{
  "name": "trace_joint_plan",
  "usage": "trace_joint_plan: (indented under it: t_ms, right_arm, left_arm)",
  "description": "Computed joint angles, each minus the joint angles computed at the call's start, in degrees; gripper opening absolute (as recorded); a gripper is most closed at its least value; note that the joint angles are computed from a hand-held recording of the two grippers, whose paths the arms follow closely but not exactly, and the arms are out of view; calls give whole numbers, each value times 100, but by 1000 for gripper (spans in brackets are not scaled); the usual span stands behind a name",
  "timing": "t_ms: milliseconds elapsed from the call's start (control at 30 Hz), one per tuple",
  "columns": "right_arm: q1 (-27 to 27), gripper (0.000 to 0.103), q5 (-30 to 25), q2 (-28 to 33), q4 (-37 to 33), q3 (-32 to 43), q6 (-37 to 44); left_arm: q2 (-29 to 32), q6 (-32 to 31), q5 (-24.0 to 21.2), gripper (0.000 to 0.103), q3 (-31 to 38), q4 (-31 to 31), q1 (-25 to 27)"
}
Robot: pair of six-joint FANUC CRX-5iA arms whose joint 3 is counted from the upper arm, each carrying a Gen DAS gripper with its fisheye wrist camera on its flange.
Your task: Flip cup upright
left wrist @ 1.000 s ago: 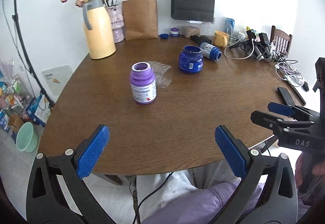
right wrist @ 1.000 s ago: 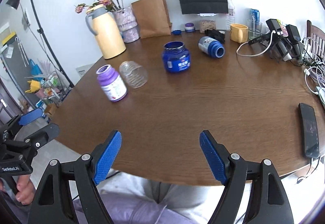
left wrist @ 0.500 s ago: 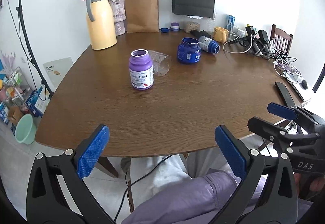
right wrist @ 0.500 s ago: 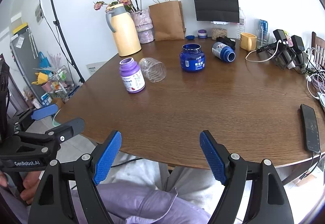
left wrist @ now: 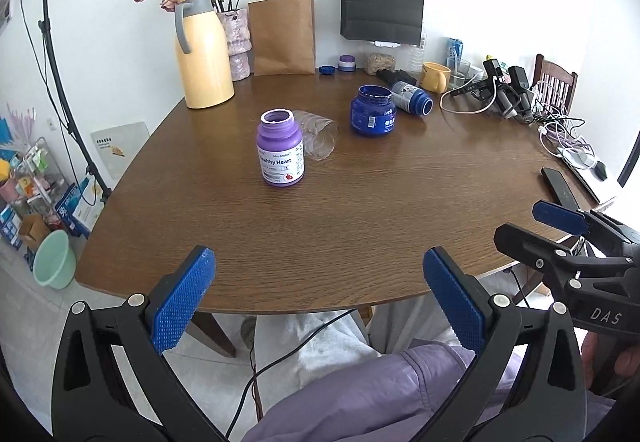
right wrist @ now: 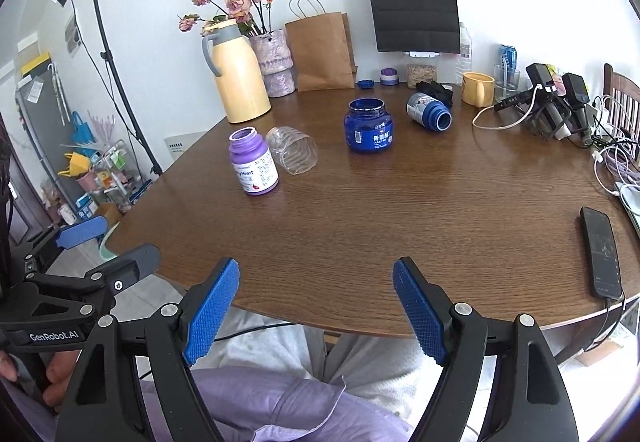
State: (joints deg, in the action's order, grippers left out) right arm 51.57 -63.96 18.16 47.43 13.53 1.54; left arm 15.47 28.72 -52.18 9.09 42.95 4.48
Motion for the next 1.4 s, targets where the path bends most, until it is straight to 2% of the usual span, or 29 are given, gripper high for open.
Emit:
trace_joint_plan:
  t_ms: [500,1400]
  right_arm:
    - [5,83,-109,11,-63,44,-23]
    - [22,83,-176,-34,-21,-1,-122]
  left_arm:
    - [-43,211,89,103,-11,-121,-4]
    - [-47,181,120,103,-16,-84,3]
